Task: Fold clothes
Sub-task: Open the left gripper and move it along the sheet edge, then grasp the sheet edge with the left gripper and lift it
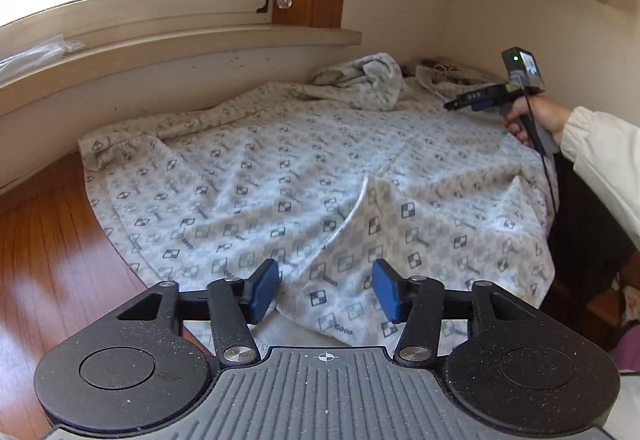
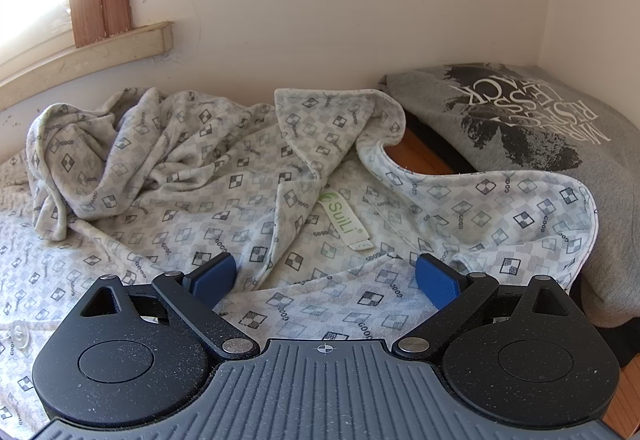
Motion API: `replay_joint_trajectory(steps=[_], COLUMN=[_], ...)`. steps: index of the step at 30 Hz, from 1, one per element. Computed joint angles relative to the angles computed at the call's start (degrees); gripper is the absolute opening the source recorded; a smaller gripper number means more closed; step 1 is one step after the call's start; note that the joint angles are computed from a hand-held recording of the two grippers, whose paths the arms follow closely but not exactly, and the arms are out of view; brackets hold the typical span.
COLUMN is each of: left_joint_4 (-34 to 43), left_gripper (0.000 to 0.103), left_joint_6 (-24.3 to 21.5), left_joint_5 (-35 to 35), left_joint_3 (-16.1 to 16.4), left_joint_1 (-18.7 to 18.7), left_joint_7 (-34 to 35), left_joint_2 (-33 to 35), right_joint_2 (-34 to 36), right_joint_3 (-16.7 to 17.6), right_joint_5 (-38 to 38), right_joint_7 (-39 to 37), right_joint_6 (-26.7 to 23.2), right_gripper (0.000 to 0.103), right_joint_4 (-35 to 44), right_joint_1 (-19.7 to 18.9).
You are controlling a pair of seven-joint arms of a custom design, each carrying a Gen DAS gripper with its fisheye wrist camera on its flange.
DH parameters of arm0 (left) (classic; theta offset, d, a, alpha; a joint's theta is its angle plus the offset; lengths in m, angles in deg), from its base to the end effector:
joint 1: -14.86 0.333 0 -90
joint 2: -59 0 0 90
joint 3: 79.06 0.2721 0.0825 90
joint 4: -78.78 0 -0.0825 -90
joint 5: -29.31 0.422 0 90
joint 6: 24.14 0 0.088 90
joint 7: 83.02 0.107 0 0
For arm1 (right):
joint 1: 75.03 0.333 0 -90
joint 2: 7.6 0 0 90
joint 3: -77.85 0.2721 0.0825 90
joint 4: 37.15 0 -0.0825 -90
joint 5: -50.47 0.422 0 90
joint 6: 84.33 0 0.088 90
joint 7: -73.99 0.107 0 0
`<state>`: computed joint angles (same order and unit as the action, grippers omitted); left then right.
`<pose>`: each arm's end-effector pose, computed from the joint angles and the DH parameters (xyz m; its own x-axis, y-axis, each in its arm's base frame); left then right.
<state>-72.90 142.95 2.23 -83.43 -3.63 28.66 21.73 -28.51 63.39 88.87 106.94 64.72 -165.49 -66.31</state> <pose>0.4297 -0.1513 0.4996 -0.4030 -0.9116 0.0815 -0.5673 0.1788 -0.8039 0.5405 -0.0766 0.5355 0.4049 -0.9143 0.0033 -0.5638 -0.2525 -0.7864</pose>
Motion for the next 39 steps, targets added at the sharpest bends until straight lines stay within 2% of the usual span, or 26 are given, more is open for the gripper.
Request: replay_joint_trajectory(steps=[1, 2, 3, 5, 7, 11, 12, 15, 16, 17, 18, 20, 24, 27, 29, 32, 35, 36, 37, 38, 39], left_joint_4=[-0.43, -0.51, -0.59, -0.95, -1.65, -1.75, -1.39, 0.87, 1.63, 3.30, 4.47, 4.76, 1.85, -0.90, -2.36, -3.91, -2.71, -2.40, -2.09, -1.76, -1.50], left_gripper=[0.021, 0.003, 0.000, 0.000, 0.000, 0.000, 0.000, 0.000, 0.000, 0.000, 0.000, 0.000, 0.004, 0.026, 0.046, 0.055, 0.054, 0.054, 0.046, 0.029, 0.019], left_joint_6=[0.61, 0.09, -0.44, -1.28, -0.71, 1.43, 2.68, 4.46, 4.75, 3.22, 1.36, -0.36, -1.81, -2.55, -3.07, -1.02, 0.47, 1.38, 2.27, 3.15, 4.03], left_joint_5=[0.35, 0.85, 1.19, 1.00, 2.13, 3.25, 3.95, 9.25, 12.79, 12.32, 10.86, 14.43, 11.98, 9.18, 7.91, 8.17, 8.38, 9.33, 10.38, 11.53, 12.51], left_joint_3=[-0.42, -0.74, -0.87, -0.35, -1.41, -1.47, -2.64, -8.91, -10.21, -10.05, -8.39, -9.13, -4.77, -2.71, -2.03, -3.06, -3.46, -4.60, -5.76, -6.95, -7.85], left_joint_1=[0.25, 0.69, 0.93, 0.62, 1.72, 3.29, 5.14, 14.55, 17.33, 18.11, 16.95, 17.63, 11.10, 7.51, 6.12, 6.24, 6.32, 7.23, 8.20, 9.22, 9.97], left_joint_7=[0.04, -0.19, -0.37, -0.49, -1.07, -2.70, -4.17, -9.71, -11.57, -11.46, -10.77, -13.24, -12.68, -12.71, -12.52, -12.34, -12.51, -12.69, -12.96, -13.32, -13.65], left_joint_2=[-0.31, -0.68, -1.15, -2.78, -4.91, -8.61, -8.93, -8.05, -6.93, -4.91, -3.10, -1.51, -2.43, -4.37, -5.43, -5.87, -3.76, -3.04, -2.34, -1.65, -1.06], right_joint_2=[-0.02, 0.01, 0.04, 0.05, 0.00, 0.00, 0.01, 0.04, 0.09, 0.12, 0.12, 0.09, 0.06, 0.00, -0.01, 0.05, 0.07, 0.07, 0.07, 0.07, 0.08], right_joint_3=[0.00, -0.06, -0.07, -0.03, 0.02, 0.04, 0.04, 0.05, 0.03, 0.03, 0.05, 0.08, 0.13, 0.11, 0.09, 0.05, 0.06, 0.06, 0.07, 0.07, 0.08], right_joint_5=[0.03, 0.13, 0.20, 0.22, 0.23, 0.16, 0.15, 0.13, 0.15, 0.16, 0.14, 0.07, 0.12, 0.10, 0.11, 0.15, 0.17, 0.18, 0.18, 0.18, 0.19], right_joint_7=[0.04, 0.06, 0.06, 0.04, 0.02, 0.07, 0.07, 0.07, 0.05, 0.04, 0.07, 0.09, 0.06, 0.04, 0.03, -0.04, -0.07, -0.07, -0.07, -0.08, -0.08], right_joint_6=[-0.05, -0.18, -0.26, -0.27, -0.25, -0.36, -0.38, -0.47, -0.49, -0.52, -0.56, -0.64, -0.59, -0.57, -0.56, -0.59, -0.60, -0.60, -0.60, -0.60, -0.60], right_gripper=[0.095, 0.095, 0.095, 0.095, 0.095, 0.095, 0.095, 0.095, 0.095, 0.095, 0.095, 0.095, 0.095, 0.095, 0.095, 0.095, 0.095, 0.095, 0.095, 0.095, 0.095], right_joint_4=[-0.01, 0.05, 0.09, 0.09, 0.03, 0.10, 0.13, 0.22, 0.28, 0.33, 0.36, 0.39, 0.30, 0.23, 0.21, 0.27, 0.29, 0.29, 0.29, 0.29, 0.29], right_joint_1=[-0.01, 0.00, -0.01, -0.05, -0.08, -0.15, -0.15, -0.18, -0.18, -0.19, -0.22, -0.27, -0.29, -0.28, -0.27, -0.23, -0.25, -0.26, -0.26, -0.27, -0.27])
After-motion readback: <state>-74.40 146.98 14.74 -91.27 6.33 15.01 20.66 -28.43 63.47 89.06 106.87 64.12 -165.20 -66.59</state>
